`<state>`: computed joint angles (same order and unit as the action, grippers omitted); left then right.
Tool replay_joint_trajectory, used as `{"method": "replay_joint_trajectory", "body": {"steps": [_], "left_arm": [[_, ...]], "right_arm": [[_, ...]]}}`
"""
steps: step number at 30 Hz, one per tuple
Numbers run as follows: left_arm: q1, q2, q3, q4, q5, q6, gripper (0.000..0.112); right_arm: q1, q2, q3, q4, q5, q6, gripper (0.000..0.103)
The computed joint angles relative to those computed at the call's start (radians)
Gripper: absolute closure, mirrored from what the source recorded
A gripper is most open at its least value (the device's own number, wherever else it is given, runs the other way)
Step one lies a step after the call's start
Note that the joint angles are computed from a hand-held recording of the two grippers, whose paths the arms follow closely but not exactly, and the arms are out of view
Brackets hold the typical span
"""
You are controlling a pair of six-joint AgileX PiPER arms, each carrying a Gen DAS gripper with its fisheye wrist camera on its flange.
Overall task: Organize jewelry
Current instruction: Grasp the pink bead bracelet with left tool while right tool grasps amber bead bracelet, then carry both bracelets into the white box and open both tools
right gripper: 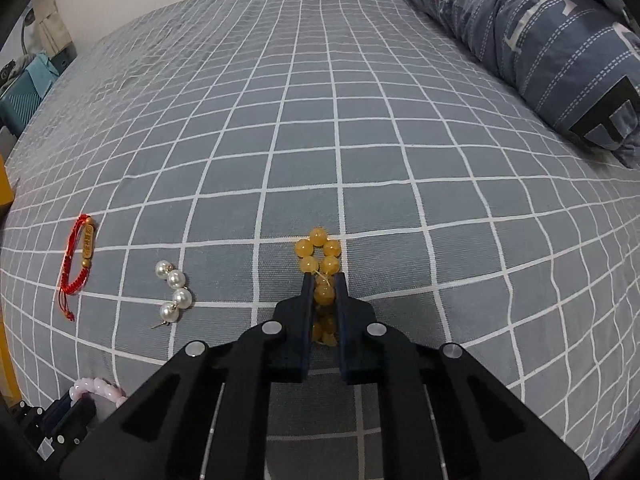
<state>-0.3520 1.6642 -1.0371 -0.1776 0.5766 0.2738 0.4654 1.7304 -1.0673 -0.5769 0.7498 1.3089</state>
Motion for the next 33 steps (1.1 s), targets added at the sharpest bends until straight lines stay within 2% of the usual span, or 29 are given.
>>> {"method": "replay_joint_trajectory", "body": {"steps": [15,25,33], "left_arm": [[0.07,-0.111,-0.023,-0.119,0.037,0.124,0.103],[0.129,-0.197,-0.03,-0.129,0.055,0.13,0.103],[0.207,-0.263,-0.042,-0.102,0.073,0.122,0.103]], "right_arm": [[0.093,-0.078,0.016,-0.114,0.071,0.108,0.094],[0.184,-0.104,-0.051,-0.139,0.182,0.133,0.094],[0.26,-0.085,-0.164,-0.139,0.275,0.116,0.094]]}}
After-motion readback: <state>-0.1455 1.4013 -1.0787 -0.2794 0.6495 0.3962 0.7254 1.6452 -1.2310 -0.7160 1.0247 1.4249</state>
